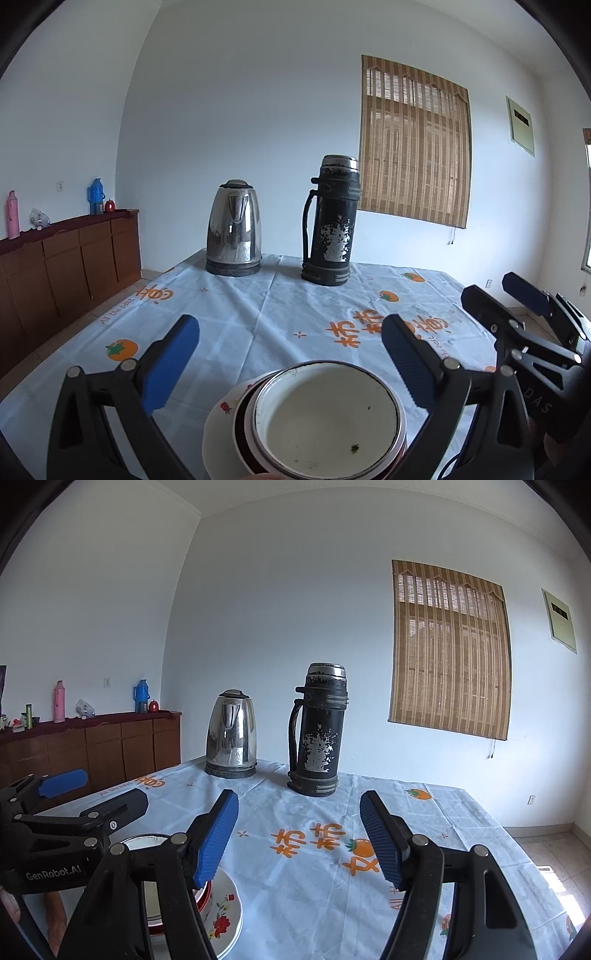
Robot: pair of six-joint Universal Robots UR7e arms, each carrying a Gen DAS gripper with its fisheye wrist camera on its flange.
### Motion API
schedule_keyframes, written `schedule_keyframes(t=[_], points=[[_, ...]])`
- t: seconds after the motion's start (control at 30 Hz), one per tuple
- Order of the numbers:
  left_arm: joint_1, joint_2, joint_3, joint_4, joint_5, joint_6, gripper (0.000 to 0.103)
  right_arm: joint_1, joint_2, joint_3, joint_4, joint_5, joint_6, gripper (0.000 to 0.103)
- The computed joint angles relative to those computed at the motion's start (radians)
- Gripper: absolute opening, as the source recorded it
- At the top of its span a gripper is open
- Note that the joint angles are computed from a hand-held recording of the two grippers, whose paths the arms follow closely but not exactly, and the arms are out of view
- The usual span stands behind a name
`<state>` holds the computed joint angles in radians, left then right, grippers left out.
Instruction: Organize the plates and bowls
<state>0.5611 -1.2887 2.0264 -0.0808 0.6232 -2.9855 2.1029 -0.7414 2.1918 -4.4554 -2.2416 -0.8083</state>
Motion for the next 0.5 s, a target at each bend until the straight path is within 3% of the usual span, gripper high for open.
schedule_keyframes(t=[0.17,0.5], points=[[-0.002,0.012,-0.004,-0.006,-0.038,0.007,0.101,-0.001,0.003,0.001,-0.008,0.002,-0.003,0.07],[-0.008,-0.004,0.02,-0.076,-0.044,0.089,0.101,0.001,0.003,0.002,-0.013,0.001,-0.009,0.07]])
